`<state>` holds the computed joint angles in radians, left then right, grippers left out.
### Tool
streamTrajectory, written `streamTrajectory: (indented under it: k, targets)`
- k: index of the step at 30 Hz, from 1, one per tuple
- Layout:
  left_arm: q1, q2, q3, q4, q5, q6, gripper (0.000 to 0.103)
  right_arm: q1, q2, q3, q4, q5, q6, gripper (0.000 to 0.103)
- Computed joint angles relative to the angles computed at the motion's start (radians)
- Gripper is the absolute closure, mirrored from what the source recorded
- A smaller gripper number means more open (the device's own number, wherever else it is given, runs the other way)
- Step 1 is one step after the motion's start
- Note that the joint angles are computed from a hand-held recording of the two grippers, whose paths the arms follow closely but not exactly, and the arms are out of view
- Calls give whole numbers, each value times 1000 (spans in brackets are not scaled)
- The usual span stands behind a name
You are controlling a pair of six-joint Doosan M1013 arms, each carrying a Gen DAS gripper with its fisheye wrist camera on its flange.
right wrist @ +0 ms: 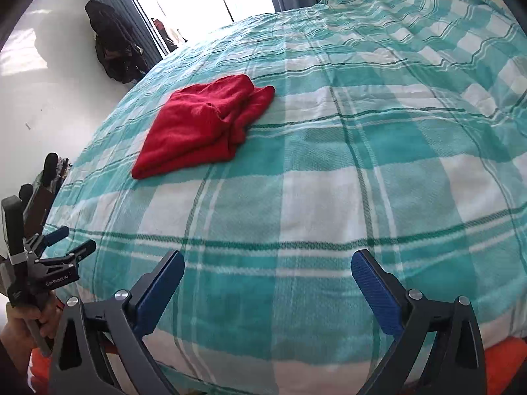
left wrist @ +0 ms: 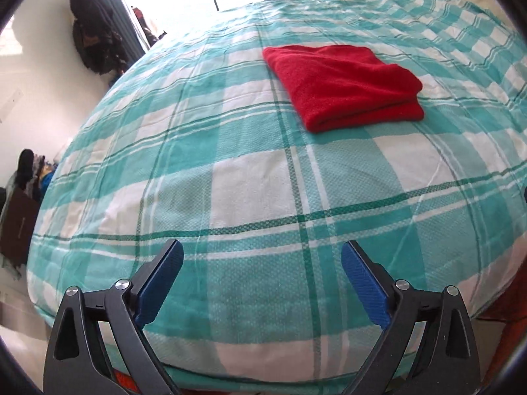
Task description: Fold small clothes
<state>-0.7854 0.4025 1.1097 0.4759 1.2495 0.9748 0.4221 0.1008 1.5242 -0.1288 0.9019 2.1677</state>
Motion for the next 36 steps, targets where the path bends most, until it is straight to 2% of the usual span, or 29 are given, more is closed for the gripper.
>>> streamTrajectory:
  k: [2, 4, 8, 13, 16, 21, 25, 36]
  targets:
    - [-13, -12, -10, 22, 11, -6, 3, 39, -23, 10, -78, 32, 54, 1]
    - [-29, -26, -14, 77, 17, -25, 3, 66, -37, 7, -115, 51, 55, 1]
    - [-52, -35, -45, 160, 74, -57, 3, 120, -40, -39, -225, 110, 37, 1]
    - [-39, -70, -58, 40, 75, -92, 3, 157, -13, -134, -259, 172, 6, 0]
    - [-39, -79, -69, -15, 107, -105, 3, 170, 1, -189, -209, 204, -39, 0]
    - [-48, -106, -48, -36, 98, -125, 3, 212, 19, -240, -203, 247, -105, 0]
    - [-43, -117, -41, -69, 93, -127, 3, 225, 22, -248, -199, 255, -116, 1]
    - [-53, -101, -62, -12, 146, -122, 3, 234, 44, -276, -213, 319, -123, 1]
